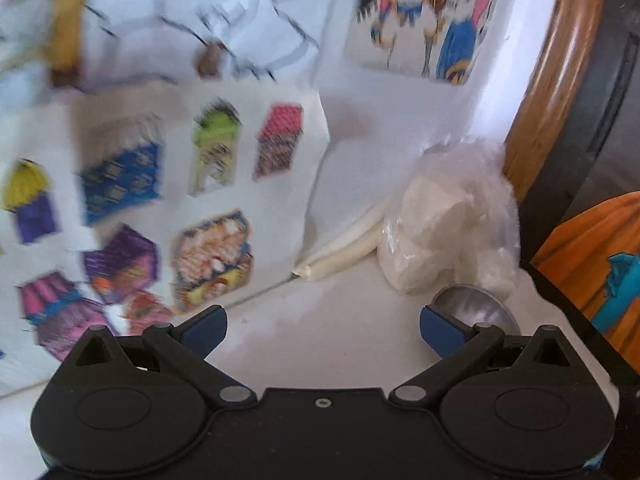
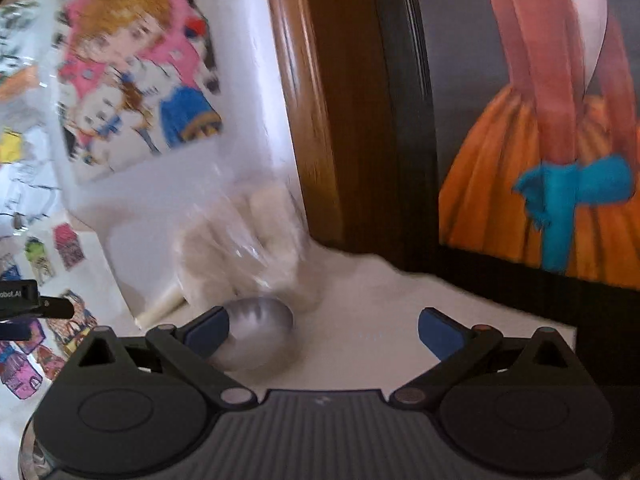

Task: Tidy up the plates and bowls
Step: 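Move both grippers to the deep steel bowl and close on its rim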

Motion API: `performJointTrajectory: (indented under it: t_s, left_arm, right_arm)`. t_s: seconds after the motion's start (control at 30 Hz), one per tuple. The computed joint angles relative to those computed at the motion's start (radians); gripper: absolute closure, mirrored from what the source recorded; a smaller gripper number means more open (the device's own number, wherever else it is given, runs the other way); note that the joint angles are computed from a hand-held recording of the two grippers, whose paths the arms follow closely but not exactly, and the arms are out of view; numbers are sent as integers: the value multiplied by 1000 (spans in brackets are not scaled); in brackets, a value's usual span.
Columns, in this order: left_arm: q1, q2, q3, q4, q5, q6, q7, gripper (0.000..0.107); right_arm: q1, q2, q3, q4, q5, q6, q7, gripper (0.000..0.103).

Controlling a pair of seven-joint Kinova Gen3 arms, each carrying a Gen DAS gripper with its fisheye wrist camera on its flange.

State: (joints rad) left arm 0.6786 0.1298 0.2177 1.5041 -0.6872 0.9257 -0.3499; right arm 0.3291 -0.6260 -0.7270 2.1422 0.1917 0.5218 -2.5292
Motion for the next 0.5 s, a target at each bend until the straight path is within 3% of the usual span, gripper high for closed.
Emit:
performJointTrajectory:
  t_s: [0.13,0.3,0.5]
  left_arm:
    - [1,69,-16,-38,29,-28,-4,5]
    - [3,138,-52,-65,106,-137,-29,5]
    - [34,234,-99,-150,189,-129,-93,5]
  right_arm:
    - [-7,102,15,60,16,-127,7,0]
    - [97,213,-75,77,61,-250,-22,0]
    - [229,337,-207,37,133,-277,-88,1]
